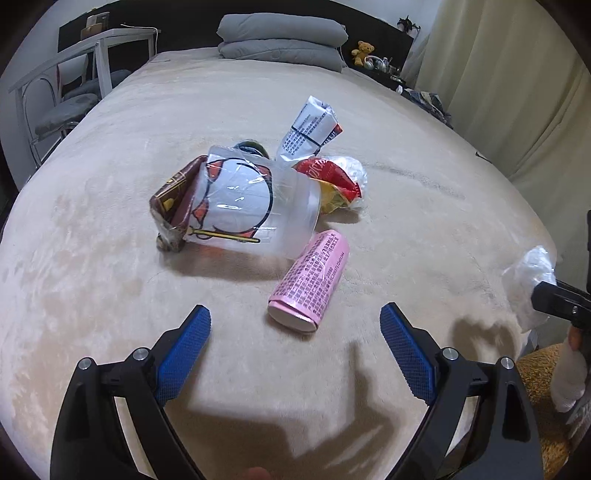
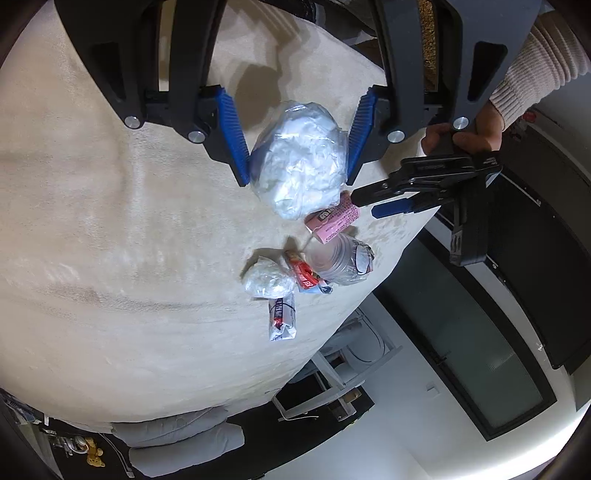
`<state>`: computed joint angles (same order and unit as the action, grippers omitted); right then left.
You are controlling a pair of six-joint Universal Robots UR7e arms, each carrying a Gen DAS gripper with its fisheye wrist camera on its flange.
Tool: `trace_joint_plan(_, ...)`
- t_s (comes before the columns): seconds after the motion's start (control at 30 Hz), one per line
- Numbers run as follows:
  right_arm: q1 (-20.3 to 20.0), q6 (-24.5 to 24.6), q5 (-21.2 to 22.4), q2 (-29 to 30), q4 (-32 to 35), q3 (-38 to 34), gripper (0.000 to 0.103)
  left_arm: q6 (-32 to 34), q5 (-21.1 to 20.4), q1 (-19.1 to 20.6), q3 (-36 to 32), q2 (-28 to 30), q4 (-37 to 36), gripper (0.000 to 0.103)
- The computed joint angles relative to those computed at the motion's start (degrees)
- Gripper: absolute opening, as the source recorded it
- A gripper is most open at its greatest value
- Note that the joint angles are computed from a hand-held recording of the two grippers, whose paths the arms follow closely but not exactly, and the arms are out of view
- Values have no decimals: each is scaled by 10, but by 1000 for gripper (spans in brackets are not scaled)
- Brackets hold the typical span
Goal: Collect trash
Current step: 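Grasp the white plastic bag with the right tool while the left tool grasps the pink tube, then carry the pink tube and white bag down over the black bin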
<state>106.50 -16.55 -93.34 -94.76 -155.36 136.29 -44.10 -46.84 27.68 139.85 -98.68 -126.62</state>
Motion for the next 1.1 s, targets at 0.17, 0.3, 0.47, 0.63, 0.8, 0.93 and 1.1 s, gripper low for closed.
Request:
trace_joint_plan(0.17, -6, -3, 9, -9, 10, -1, 52, 24, 10, 22, -10, 43, -21, 81)
trace_joint_plan(0.3, -10, -6, 13, -9, 11, -2, 52, 50, 23, 16, -9, 51, -47, 40)
trace_joint_plan(0.47, -13, -6, 6, -8, 14, -6, 52, 44, 26, 3, 3, 37, -53, 38)
trace_joint_plan(0.63, -8, -8, -10, 0, 0, -5, 52, 4, 27, -33, 24, -4, -33, 37)
trace_joint_plan(0.8, 4, -3, -27, 9, -10, 4, 52, -57, 35, -91, 48, -61, 4, 37)
trace_joint_plan(0.93, 20, -6, -37, 14, -21, 17, 52, -133, 39, -151, 67, -110, 67, 37)
trace_joint_plan(1.1, 34, -11, -31, 0, -59, 47, 52, -227, 32, -221, 83, -163, 150, 37)
